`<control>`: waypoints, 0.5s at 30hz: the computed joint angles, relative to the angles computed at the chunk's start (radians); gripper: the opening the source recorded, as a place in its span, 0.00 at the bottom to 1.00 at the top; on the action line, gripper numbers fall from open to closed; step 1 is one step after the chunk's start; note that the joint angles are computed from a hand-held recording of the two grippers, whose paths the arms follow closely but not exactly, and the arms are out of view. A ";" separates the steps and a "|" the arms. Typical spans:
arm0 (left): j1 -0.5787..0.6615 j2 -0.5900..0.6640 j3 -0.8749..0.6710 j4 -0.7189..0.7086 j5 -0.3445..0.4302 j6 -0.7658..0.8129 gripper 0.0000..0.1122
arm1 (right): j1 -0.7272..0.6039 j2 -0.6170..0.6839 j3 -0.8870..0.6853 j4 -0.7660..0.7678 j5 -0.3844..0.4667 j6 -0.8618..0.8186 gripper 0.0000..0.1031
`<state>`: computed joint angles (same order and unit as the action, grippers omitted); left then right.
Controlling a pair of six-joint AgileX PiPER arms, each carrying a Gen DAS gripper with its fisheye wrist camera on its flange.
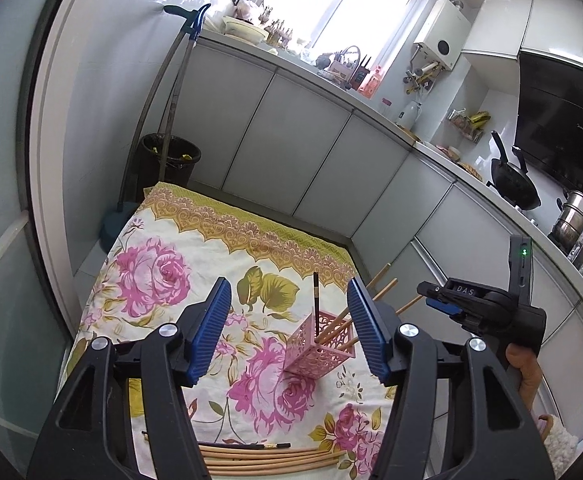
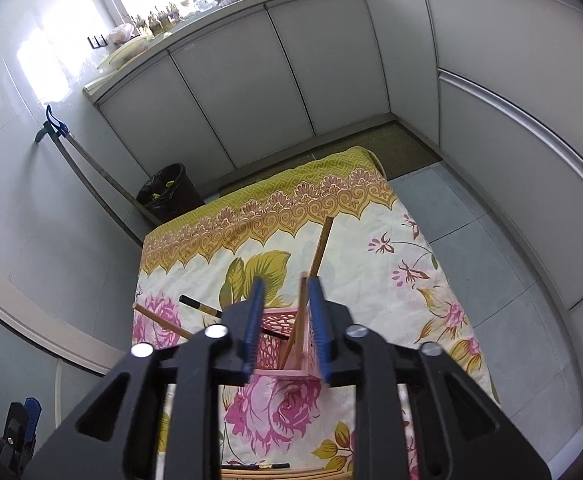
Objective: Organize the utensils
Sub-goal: 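Open both tools and withdraw them from the pink holder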
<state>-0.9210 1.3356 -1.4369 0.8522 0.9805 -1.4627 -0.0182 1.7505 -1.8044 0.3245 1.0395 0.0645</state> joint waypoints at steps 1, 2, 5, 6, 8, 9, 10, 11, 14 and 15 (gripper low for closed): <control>-0.003 0.000 -0.001 0.002 0.003 0.002 0.58 | -0.005 -0.022 0.032 0.011 -0.027 0.004 0.64; -0.006 -0.002 0.002 0.006 0.005 0.000 0.66 | -0.019 -0.053 0.076 0.041 -0.065 -0.001 0.76; -0.023 -0.013 0.018 0.036 0.009 -0.026 0.75 | -0.053 -0.134 0.167 0.088 -0.130 -0.008 0.82; -0.022 -0.013 0.017 0.027 0.007 -0.013 0.77 | -0.071 -0.160 0.196 0.113 -0.129 -0.026 0.83; -0.020 -0.007 0.012 0.003 0.009 0.022 0.85 | -0.106 -0.227 0.273 0.151 -0.124 -0.051 0.86; -0.023 0.000 0.006 -0.005 0.015 0.036 0.85 | -0.126 -0.266 0.322 0.161 -0.121 -0.061 0.86; -0.023 0.008 0.000 -0.023 0.020 0.063 0.85 | -0.152 -0.306 0.376 0.178 -0.111 -0.079 0.86; -0.020 0.020 -0.012 -0.051 0.024 0.104 0.85 | -0.184 -0.345 0.433 0.204 -0.095 -0.104 0.86; -0.017 0.075 -0.056 -0.148 0.050 0.252 0.85 | -0.282 -0.446 0.603 0.252 -0.023 -0.180 0.88; -0.014 0.104 -0.078 -0.189 0.064 0.315 0.85 | -0.306 -0.474 0.657 0.260 -0.003 -0.210 0.88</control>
<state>-0.9350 1.4393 -1.5149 0.6636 1.0443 -1.1473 -0.3245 1.2764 -1.1471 0.5841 1.0363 -0.1454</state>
